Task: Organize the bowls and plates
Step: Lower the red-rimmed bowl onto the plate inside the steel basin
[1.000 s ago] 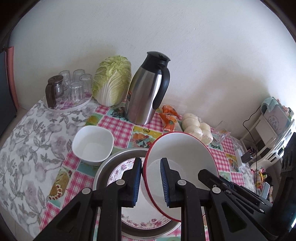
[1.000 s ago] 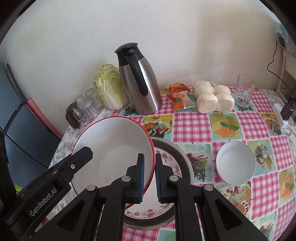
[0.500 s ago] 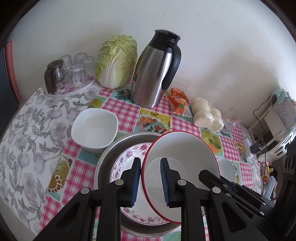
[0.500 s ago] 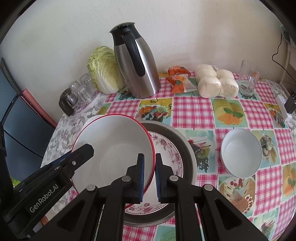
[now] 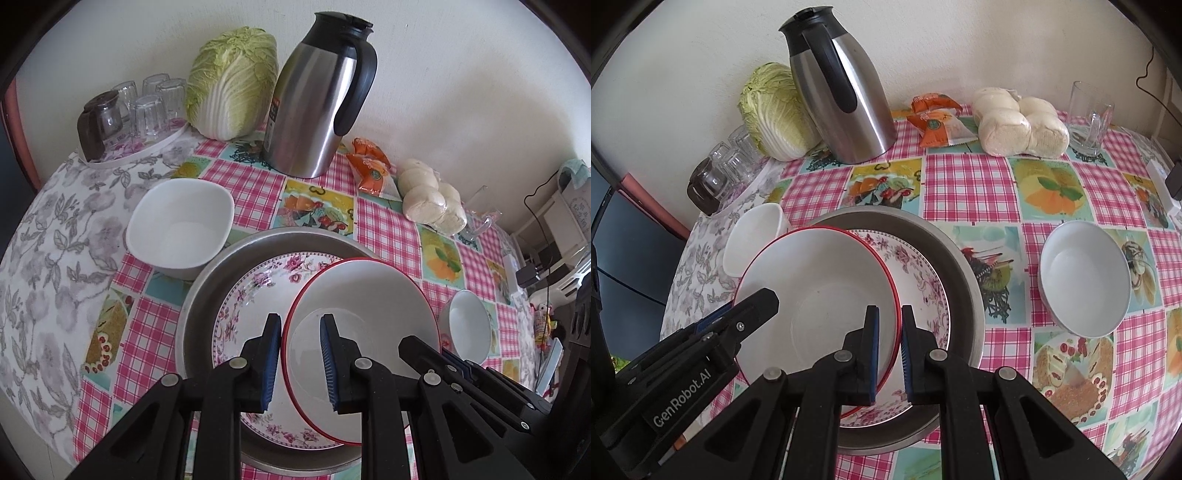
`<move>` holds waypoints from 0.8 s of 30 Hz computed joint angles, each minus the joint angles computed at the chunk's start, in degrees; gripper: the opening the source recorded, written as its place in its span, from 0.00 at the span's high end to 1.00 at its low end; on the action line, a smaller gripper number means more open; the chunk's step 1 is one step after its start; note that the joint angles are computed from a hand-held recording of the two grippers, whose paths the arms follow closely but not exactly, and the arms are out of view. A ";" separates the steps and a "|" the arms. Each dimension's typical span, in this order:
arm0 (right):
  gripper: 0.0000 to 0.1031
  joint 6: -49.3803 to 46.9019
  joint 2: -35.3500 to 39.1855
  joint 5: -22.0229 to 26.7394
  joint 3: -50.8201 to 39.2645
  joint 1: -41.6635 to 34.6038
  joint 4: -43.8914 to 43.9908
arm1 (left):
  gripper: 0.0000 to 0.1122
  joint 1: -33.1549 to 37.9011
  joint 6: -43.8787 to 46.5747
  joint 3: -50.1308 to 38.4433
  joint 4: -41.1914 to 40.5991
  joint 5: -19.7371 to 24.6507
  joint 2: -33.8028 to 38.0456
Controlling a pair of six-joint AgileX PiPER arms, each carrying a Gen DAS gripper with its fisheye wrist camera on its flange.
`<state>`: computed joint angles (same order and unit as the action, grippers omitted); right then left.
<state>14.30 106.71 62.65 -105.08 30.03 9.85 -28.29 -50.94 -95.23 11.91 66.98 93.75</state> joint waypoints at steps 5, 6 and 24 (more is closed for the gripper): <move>0.89 0.07 0.73 0.13 -0.14 -0.17 0.15 | 0.79 0.45 0.36 -0.13 -0.71 0.21 1.01; 0.89 0.03 0.90 0.09 -0.16 -0.22 0.29 | 0.79 0.57 0.41 -0.09 -0.80 0.17 1.10; 0.87 -0.15 1.85 -2.37 0.97 -0.02 0.78 | 0.79 2.07 0.46 0.38 -2.29 -0.16 2.58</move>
